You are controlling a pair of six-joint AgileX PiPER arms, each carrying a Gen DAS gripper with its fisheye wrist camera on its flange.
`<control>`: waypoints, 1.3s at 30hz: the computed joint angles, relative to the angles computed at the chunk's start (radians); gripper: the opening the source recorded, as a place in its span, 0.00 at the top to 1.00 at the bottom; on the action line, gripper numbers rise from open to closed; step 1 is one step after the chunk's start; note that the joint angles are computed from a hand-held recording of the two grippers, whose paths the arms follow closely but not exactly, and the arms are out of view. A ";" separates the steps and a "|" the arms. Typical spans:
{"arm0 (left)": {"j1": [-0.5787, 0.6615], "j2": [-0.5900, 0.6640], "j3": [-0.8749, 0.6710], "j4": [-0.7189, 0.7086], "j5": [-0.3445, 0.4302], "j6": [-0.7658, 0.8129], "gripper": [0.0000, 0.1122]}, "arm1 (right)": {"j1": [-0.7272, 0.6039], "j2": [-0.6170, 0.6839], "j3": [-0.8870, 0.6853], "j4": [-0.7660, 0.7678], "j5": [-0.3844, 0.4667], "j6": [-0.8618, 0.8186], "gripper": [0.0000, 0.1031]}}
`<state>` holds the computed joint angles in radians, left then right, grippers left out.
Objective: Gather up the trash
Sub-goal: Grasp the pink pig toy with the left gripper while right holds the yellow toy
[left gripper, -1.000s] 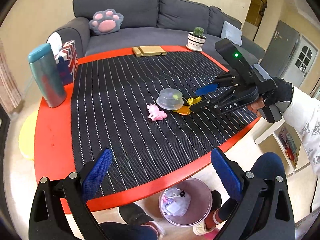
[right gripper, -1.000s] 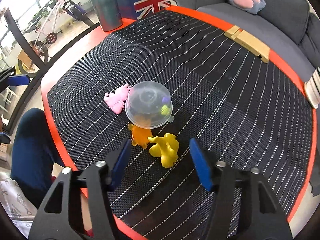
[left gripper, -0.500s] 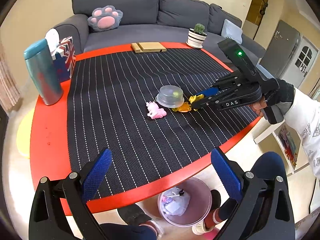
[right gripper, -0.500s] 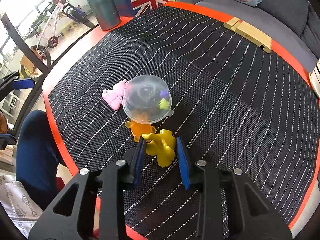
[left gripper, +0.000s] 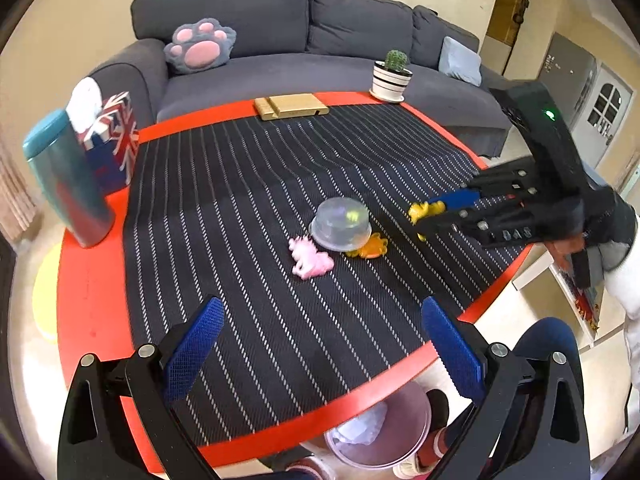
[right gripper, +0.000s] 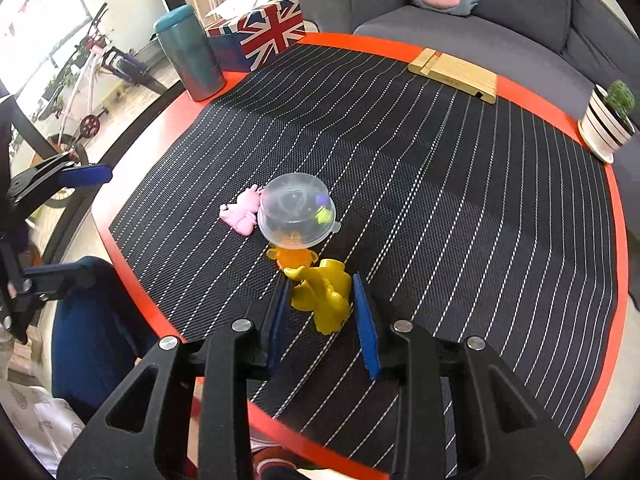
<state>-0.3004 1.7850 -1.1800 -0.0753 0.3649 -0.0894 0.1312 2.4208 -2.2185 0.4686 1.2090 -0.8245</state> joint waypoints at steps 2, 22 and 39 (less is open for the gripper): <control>0.006 0.025 -0.032 -0.011 0.002 0.033 0.15 | -0.004 -0.029 0.049 0.004 -0.021 -0.005 0.70; -0.006 0.368 -0.405 0.231 0.194 -0.125 0.15 | -0.069 -0.139 0.238 0.071 -0.100 -0.076 0.70; -0.024 0.409 -0.438 0.241 0.205 -0.134 0.65 | -0.075 -0.134 0.254 0.090 -0.105 -0.087 0.70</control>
